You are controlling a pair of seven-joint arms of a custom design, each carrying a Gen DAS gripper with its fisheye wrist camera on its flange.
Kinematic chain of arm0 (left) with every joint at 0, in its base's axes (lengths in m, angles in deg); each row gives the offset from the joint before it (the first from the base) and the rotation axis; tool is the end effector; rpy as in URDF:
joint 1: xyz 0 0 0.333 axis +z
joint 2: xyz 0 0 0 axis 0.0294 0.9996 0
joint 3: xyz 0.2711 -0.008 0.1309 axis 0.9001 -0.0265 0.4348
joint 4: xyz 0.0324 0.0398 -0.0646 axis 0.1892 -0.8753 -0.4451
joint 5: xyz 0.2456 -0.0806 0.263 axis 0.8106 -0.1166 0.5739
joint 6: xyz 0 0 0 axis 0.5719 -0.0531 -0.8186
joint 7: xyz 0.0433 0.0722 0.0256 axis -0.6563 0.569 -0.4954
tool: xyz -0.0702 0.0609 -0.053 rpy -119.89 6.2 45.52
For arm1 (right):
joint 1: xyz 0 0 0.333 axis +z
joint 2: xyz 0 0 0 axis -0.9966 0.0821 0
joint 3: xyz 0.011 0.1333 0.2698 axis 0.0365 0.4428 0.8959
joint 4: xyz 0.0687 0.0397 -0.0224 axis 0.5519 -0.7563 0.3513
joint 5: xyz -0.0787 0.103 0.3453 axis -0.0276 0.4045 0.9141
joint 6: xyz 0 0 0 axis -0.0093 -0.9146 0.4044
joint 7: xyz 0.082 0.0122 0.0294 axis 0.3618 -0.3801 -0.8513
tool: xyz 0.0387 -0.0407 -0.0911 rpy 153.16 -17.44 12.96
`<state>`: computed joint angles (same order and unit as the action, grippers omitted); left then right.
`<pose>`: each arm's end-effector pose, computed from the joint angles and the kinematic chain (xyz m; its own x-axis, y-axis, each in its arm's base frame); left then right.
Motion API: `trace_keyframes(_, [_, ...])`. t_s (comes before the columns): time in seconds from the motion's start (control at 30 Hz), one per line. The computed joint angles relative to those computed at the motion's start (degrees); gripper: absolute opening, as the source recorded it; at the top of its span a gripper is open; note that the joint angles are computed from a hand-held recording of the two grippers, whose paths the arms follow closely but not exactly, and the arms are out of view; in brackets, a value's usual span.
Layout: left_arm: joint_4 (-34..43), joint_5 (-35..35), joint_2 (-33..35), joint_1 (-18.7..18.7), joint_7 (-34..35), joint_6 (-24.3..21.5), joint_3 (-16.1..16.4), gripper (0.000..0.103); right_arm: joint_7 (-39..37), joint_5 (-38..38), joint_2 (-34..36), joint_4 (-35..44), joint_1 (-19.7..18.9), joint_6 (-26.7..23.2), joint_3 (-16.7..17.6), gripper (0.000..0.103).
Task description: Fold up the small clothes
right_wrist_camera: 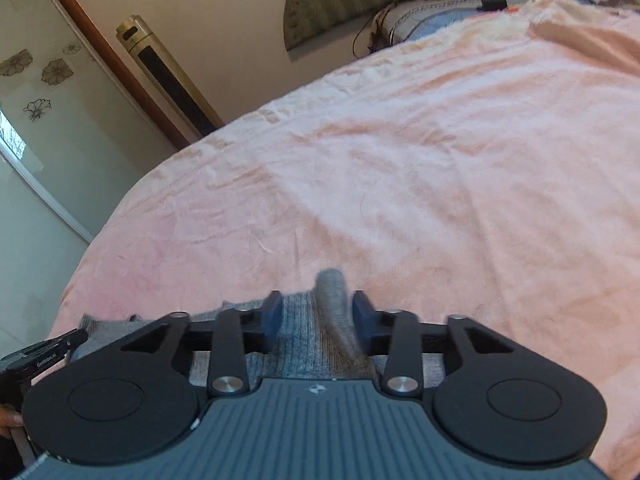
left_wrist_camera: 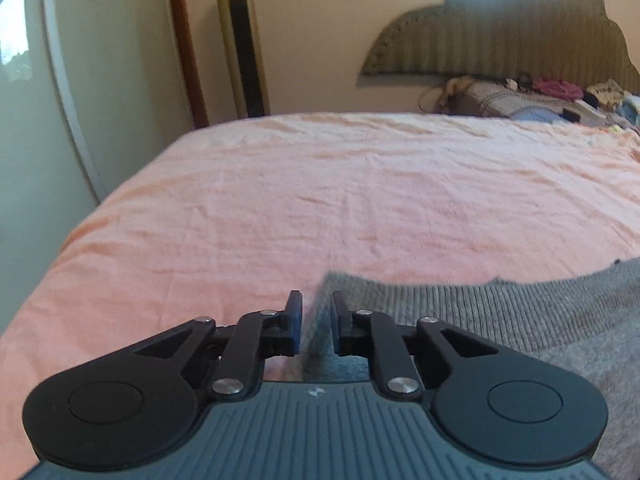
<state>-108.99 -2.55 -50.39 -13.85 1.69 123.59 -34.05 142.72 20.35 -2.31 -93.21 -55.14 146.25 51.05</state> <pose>0.6030 -0.2375 0.5110 0.0686 -0.9920 -0.1064 -0.5896 0.0457 -0.8064 0.6036 0.3531 0.5149 0.0707 -0.9043 -0.4211 -0.6785 0.2658 -0.6848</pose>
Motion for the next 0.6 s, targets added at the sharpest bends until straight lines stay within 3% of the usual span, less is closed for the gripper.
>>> trace_keyframes(0.03, [-1.01, 2.90, -1.08, -0.66, -4.18, 1.94, 0.58, 0.033, 1.01, -2.28, -0.32, -0.01, 2.96, 1.28, -3.11, 0.054])
trace_keyframes(0.1, [-1.07, 4.61, -1.02, -0.76, -6.24, 5.91, -0.06, 0.080, -0.02, -1.83, 1.16, 3.03, 5.43, -0.15, -3.84, 0.061])
trace_keyframes(0.17, [1.45, 2.50, 1.59, -1.60, -1.48, 5.37, -1.59, 0.083, -0.51, -6.68, 5.02, 9.96, 4.75, -7.14, -0.48, 0.068])
trace_keyframes(0.23, [4.32, -3.66, 4.80, -2.30, 7.06, 1.66, -3.10, 0.083, -4.03, -7.63, 9.63, 17.66, 9.46, -18.19, -4.28, 0.068])
trace_keyframes(0.27, [5.38, -6.33, 6.04, -4.61, 9.63, -1.09, -1.17, 0.083, -4.17, -10.80, 10.61, 18.52, 10.49, -21.03, -5.05, 0.068])
trace_keyframes(0.3, [4.44, -5.28, 6.36, -4.93, 8.31, -0.66, -0.15, 0.083, -1.57, -15.31, 10.23, 17.38, 9.72, -20.83, -3.81, 0.073])
trace_keyframes(0.33, [2.00, -4.26, 5.30, -3.24, 5.55, 2.98, -0.55, 0.084, 2.98, -21.04, 8.74, 14.24, 6.97, -19.68, -0.58, 0.083])
trace_keyframes(0.37, [0.71, -7.26, 4.81, -1.90, 6.32, 5.56, -0.76, 0.084, 7.31, -23.14, 6.65, 10.06, 4.87, -15.93, 0.68, 0.085])
trace_keyframes(0.43, [0.45, -7.71, 4.65, -2.56, 6.19, 5.60, 0.27, 0.085, 6.06, -20.50, 5.75, 7.70, 6.45, -12.40, -2.75, 0.084])
trace_keyframes(0.5, [1.38, -6.21, 5.12, -4.02, 5.57, 4.19, 1.17, 0.086, 0.42, -13.47, 8.12, 11.74, 13.36, -16.72, -10.51, 0.086])
trace_keyframes(0.53, [1.48, -5.82, 5.17, -4.32, 5.11, 4.01, 1.42, 0.086, 1.47, -13.04, 8.53, 12.40, 14.82, -17.27, -12.20, 0.085])
trace_keyframes(0.6, [0.78, -5.07, 4.74, -4.62, 3.86, 4.25, 1.72, 0.086, 5.45, -14.12, 7.71, 12.93, 15.73, -19.69, -12.25, 0.079])
